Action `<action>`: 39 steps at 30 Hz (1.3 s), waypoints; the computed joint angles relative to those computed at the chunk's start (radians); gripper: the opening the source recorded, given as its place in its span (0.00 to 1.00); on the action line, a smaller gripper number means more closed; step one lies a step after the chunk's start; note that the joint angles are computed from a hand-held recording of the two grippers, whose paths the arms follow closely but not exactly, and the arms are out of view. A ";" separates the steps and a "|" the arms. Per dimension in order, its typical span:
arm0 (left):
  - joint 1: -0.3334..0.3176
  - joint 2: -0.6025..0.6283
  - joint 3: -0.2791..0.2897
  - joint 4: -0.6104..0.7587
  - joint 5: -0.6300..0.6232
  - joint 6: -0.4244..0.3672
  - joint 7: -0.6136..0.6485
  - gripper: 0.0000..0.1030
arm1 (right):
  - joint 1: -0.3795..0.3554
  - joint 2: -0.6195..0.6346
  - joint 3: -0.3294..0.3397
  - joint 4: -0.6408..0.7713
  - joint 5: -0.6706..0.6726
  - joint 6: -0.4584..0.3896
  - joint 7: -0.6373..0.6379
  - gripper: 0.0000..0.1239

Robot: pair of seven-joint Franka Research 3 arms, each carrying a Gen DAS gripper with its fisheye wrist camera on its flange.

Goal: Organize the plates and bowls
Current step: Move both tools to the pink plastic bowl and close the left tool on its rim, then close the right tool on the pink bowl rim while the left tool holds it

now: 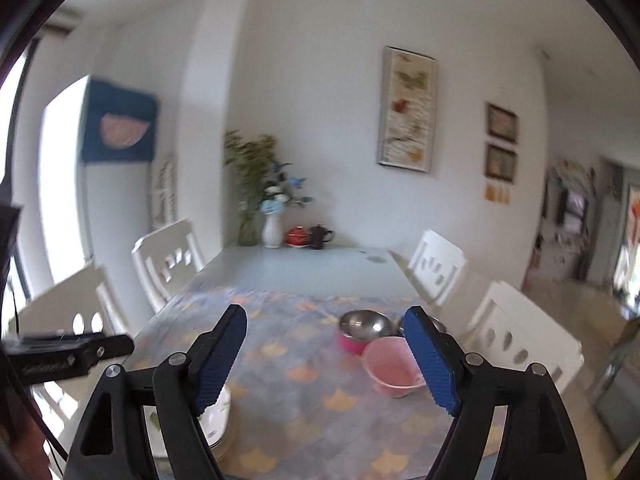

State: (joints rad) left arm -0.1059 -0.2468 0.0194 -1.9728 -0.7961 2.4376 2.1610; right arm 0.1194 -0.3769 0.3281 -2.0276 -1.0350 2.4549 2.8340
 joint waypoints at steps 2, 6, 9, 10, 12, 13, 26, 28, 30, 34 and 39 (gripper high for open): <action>-0.018 0.014 -0.023 0.017 -0.001 0.011 -0.013 0.71 | -0.012 -0.020 -0.052 -0.025 0.058 0.021 0.006 0.68; -0.045 0.096 -0.100 0.094 0.102 0.038 -0.131 0.71 | -0.036 -0.041 -0.178 -0.093 0.255 0.108 -0.078 0.68; -0.066 0.194 -0.161 0.183 0.216 0.054 -0.279 0.71 | -0.032 -0.027 -0.289 -0.127 0.427 0.172 -0.214 0.68; -0.071 0.229 -0.177 0.215 0.254 0.047 -0.329 0.71 | -0.024 -0.006 -0.330 -0.126 0.486 0.189 -0.281 0.68; -0.082 0.336 -0.211 0.320 0.298 0.004 -0.427 0.70 | 0.001 0.024 -0.404 -0.124 0.616 0.214 -0.415 0.68; -0.083 0.376 -0.226 0.355 0.305 -0.005 -0.453 0.70 | 0.024 0.047 -0.452 -0.119 0.701 0.228 -0.500 0.68; -0.148 0.756 -0.294 0.659 0.603 -0.036 -0.882 0.63 | 0.046 0.434 -0.611 0.110 1.480 0.098 -1.275 0.59; -0.148 0.788 -0.302 0.692 0.621 -0.055 -0.906 0.57 | 0.012 0.478 -0.587 0.145 1.526 0.063 -1.319 0.56; -0.149 0.823 -0.312 0.725 0.629 -0.071 -0.921 0.50 | -0.018 0.513 -0.562 0.176 1.538 0.039 -1.341 0.52; -0.151 0.852 -0.318 0.742 0.647 -0.088 -0.949 0.34 | -0.071 0.559 -0.506 0.213 1.542 0.020 -1.386 0.41; -0.143 0.857 -0.331 0.734 0.643 -0.076 -0.951 0.16 | -0.131 0.575 -0.442 0.212 1.542 0.037 -1.391 0.29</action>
